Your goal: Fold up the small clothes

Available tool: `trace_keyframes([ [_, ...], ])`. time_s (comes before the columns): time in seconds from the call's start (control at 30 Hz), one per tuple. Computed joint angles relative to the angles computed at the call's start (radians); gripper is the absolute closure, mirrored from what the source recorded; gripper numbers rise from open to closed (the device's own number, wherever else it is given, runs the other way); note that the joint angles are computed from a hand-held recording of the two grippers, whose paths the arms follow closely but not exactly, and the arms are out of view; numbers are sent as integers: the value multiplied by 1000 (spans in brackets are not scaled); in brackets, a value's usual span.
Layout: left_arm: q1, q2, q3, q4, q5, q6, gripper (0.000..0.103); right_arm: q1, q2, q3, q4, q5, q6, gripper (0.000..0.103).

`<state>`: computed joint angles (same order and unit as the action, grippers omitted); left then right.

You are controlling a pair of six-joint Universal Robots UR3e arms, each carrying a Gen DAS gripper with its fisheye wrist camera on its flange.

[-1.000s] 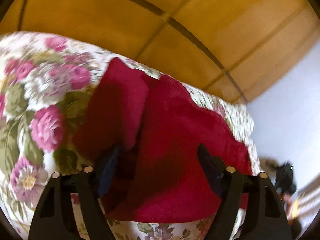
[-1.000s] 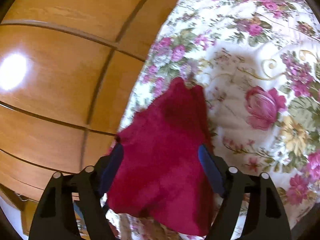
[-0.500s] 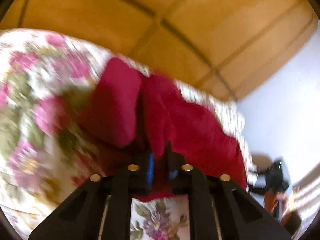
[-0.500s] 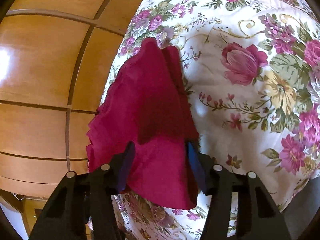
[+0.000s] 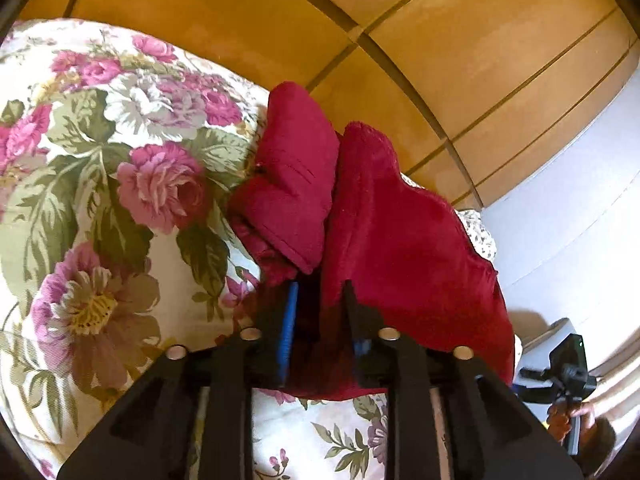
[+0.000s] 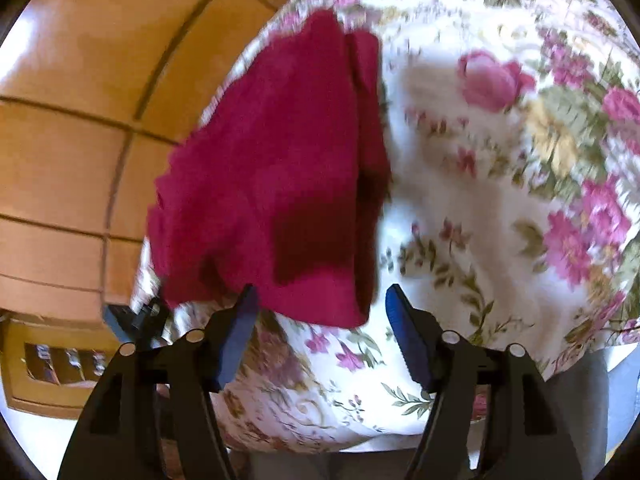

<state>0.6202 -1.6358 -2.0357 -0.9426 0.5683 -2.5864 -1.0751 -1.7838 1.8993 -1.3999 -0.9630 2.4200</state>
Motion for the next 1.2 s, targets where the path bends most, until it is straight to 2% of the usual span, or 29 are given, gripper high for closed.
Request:
trace_keyframes([
  [0.03, 0, 19, -8, 0, 12, 3, 79, 25, 5, 16, -31, -15, 12, 78],
  [0.1, -23, 44, 23, -32, 53, 18, 97, 54, -5, 6, -67, -42, 42, 86],
  [0.17, -43, 49, 46, 1, 70, -31, 97, 24, -23, -42, -30, -11, 12, 89],
  [0.23, -21, 54, 109, -127, 25, -22, 97, -38, -71, -109, 40, 31, -79, 91],
  [0.3, 22, 74, 183, -342, -10, 81, 97, -91, -99, -168, 142, 45, -203, 93],
  [0.33, 41, 93, 196, -413, -13, 138, 97, -107, -118, -175, 178, 27, -262, 93],
  [0.4, 64, 128, 186, -481, 12, 227, 97, -91, -147, -137, 152, -39, -305, 94],
  [0.47, 77, 143, 125, -449, 77, 277, 97, 33, -132, -45, -10, -150, -213, 93],
  [0.53, 73, 117, 71, -392, 119, 283, 97, 91, -88, -2, -91, -219, -151, 91],
  [0.57, 76, 101, 58, -393, 117, 298, 96, 94, -67, -3, -96, -228, -129, 87],
  [0.6, 97, 103, 35, -405, 85, 323, 96, 78, -53, -22, -66, -211, -129, 79],
  [0.63, 108, 112, 28, -413, 71, 328, 88, 49, -57, -44, -26, -180, -150, 71],
  [0.67, 115, 126, 20, -403, 63, 316, 74, 17, -74, -58, -4, -147, -167, 49],
  [0.7, 118, 142, 9, -377, 66, 297, 62, -19, -101, -67, 4, -114, -176, 35],
  [0.73, 122, 163, -6, -342, 69, 273, 42, -43, -115, -76, 13, -91, -183, 36],
  [0.77, 124, 168, -7, -332, 57, 266, 38, -79, -133, -85, 28, -56, -193, 36],
  [0.83, 130, 176, -2, -323, 30, 240, 38, -134, -161, -77, 26, 8, -188, 38],
  [0.87, 125, 172, -1, -267, 13, 179, 38, -140, -162, -72, 8, 34, -169, 39],
  [0.97, 93, 141, 50, -192, -35, 73, 38, -75, -130, -38, -154, 80, -29, 44],
  [1.0, 45, 100, 102, -121, -19, -6, 38, -36, -103, -23, -239, 87, 30, 44],
  [1.07, -21, 49, 170, -40, 2, -90, 38, 44, -48, -4, -407, 82, 154, 45],
  [1.13, -118, -19, 268, 56, 78, -164, 38, 96, 10, -3, -516, 79, 237, 45],
  [1.2, -222, -122, 392, 148, 195, -251, 38, 139, 79, -19, -600, 75, 307, 45],
])
